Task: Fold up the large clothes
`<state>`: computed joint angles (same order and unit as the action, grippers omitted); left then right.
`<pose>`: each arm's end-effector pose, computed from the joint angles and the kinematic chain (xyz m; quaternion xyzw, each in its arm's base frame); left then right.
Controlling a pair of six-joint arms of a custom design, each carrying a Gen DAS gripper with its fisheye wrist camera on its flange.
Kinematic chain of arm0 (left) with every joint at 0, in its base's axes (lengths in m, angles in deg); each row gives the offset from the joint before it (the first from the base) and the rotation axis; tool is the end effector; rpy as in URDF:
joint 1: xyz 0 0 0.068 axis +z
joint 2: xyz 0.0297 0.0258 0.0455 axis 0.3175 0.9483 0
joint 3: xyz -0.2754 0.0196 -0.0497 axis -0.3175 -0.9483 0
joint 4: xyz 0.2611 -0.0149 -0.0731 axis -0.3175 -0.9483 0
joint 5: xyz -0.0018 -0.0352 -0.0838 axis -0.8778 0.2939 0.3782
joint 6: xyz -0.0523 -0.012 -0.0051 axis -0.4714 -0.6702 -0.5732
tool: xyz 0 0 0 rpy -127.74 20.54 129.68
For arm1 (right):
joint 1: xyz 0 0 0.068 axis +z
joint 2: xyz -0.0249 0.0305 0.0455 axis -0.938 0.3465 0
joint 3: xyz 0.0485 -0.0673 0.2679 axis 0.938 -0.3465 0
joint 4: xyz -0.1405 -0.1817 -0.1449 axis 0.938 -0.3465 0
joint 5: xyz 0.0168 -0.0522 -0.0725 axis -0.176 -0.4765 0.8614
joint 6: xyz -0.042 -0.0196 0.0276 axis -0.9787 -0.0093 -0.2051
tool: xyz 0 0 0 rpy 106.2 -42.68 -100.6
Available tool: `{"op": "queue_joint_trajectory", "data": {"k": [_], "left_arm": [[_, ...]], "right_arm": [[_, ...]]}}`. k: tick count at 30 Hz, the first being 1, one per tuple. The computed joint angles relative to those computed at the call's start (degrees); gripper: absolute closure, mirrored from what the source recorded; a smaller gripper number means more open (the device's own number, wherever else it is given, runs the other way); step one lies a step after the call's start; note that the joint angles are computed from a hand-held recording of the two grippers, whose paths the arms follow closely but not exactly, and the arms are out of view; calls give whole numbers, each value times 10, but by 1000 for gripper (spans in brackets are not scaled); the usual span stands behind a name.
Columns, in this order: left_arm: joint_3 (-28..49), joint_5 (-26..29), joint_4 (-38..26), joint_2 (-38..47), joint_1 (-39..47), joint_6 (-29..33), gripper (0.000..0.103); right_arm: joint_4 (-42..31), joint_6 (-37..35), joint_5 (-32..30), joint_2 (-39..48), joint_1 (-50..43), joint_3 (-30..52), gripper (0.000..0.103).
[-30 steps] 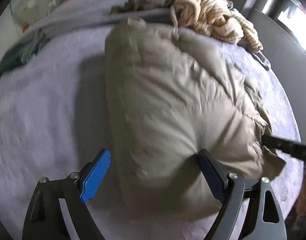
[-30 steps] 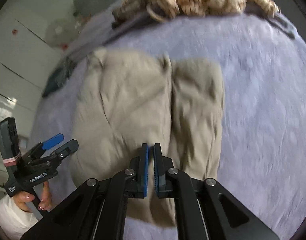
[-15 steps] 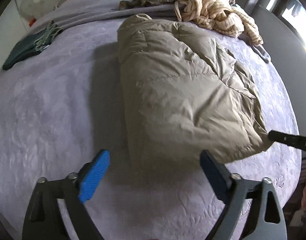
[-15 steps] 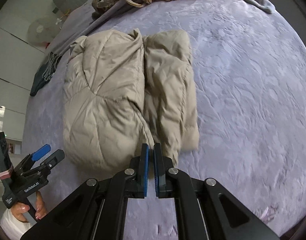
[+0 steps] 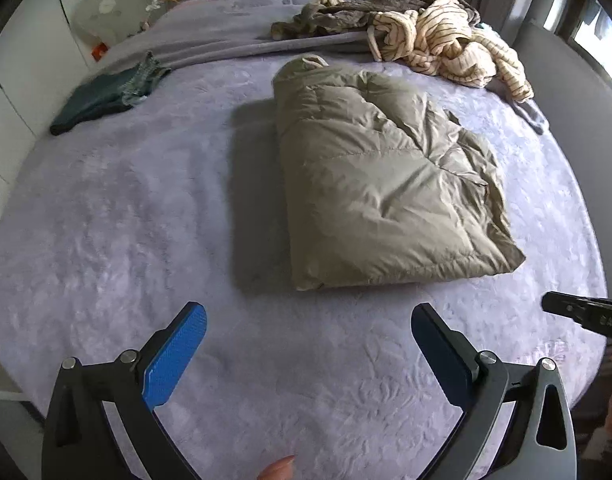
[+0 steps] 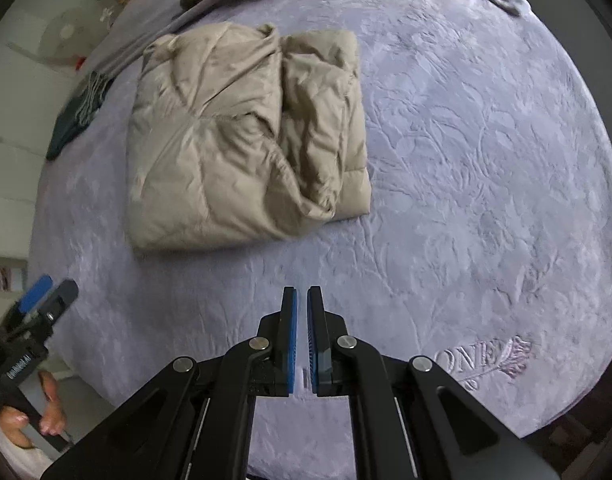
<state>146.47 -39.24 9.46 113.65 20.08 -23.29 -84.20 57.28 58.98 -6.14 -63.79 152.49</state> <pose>0.3708 0.0023 0.3515 0.2551 0.9452 -0.0569 0.1955 0.2287 0.0284 0.3244 0.2776 0.9498 0.1076 0.0958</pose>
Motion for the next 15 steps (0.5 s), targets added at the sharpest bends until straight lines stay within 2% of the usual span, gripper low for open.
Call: {"op": "queue_joint_trajectory", "data": {"k": [3, 4, 5, 7, 10, 13, 15], "left_arm": [[18, 11, -23, 0, 10, 0, 0], [23, 11, -27, 0, 11, -3, 0], [26, 6, -28, -2, 12, -4, 0], [36, 1, -32, -3, 12, -4, 0], [60, 4, -48, 0, 16, -8, 0], [82, 7, -59, 1, 19, -10, 0], [99, 9, -68, 4, 21, -11, 0]], "right_arm": [[-19, 4, 15, 4, 29, 25, 93], [-23, 8, 19, 3, 36, 32, 82], [-25, 11, 25, 2, 44, 38, 63], [-28, 17, 39, -1, 57, 51, 47], [-46, 25, 70, 1, 77, 82, 47], [-62, 38, 108, 2, 94, 109, 36], [-72, 44, 130, 4, 102, 127, 34]]}}
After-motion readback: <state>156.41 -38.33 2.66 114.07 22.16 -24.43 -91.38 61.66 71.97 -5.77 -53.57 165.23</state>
